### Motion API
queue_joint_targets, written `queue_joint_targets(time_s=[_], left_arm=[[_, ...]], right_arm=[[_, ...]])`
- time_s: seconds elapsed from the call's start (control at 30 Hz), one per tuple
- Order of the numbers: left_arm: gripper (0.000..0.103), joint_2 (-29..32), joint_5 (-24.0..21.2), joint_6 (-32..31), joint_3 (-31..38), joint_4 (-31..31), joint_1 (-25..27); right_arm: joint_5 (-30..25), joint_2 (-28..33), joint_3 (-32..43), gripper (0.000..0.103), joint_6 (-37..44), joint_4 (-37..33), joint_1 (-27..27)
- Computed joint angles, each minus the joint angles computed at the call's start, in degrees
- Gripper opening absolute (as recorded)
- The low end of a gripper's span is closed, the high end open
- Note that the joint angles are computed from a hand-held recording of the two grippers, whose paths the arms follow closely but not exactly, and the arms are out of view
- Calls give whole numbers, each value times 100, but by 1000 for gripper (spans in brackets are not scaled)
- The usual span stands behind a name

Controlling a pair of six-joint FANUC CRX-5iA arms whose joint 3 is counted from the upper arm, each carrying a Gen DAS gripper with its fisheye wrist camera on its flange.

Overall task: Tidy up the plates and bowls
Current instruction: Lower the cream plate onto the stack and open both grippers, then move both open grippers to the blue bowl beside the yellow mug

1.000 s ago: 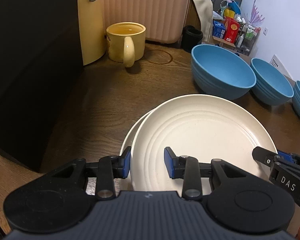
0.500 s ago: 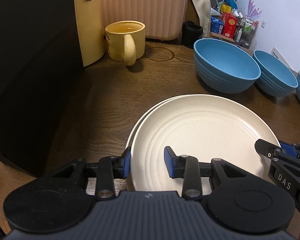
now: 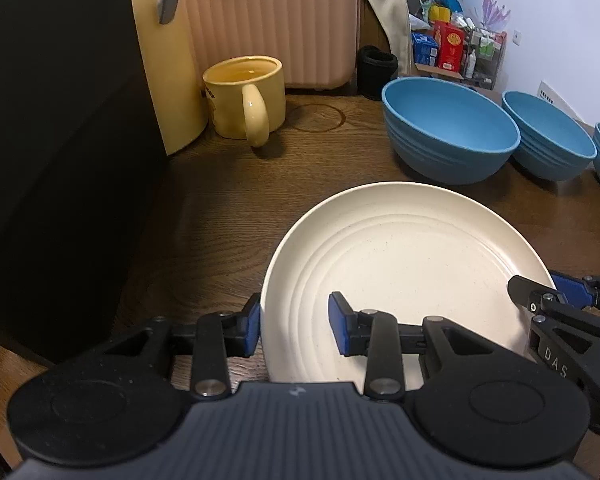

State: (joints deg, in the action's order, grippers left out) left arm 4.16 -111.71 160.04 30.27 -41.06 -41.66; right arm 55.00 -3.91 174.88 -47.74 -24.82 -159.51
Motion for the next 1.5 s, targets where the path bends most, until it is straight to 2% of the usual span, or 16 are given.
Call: queue_joint_targets(time_s=[0.2,0.23,0.3,0.37,0.4,0.47,0.57,0.7,0.8,1.1,1.5], left_arm=[[49,-43,105,-66,-67,177,102],[53,-56,119,-68,-73,161,91],[66,-61,73,-55,-36,56,35],[82,-50,-56,-25,36,-101,-45],[85,-55,-117,-5,71,-167,-78],[103,-92,-205,82,103,-273,-133],[103,-183,-252,274,107,-350,-188],[103,-345,-79,386,30,-157,-114],[103,-394,12,326,17,49,2],[103,-257,-86,11,343,88,158],[103,-106,-9,-295,650,106,357]], right_arm=[[74,-32,-74,20,-103,89,12],[85,-37,-95,24,-149,117,12],[113,-34,-111,37,-239,107,-25],[131,-36,-152,59,-395,120,-68],[147,-28,-164,64,-483,104,-105],[254,-41,-223,89,-656,52,-182],[524,-83,-333,103,-847,-81,-317],[1040,-212,-662,103,-1307,28,-427],[1211,-231,-777,103,-1716,107,-465],[1272,-165,-845,103,-2081,112,-532],[1478,-568,-1599,103,-2486,426,-371]])
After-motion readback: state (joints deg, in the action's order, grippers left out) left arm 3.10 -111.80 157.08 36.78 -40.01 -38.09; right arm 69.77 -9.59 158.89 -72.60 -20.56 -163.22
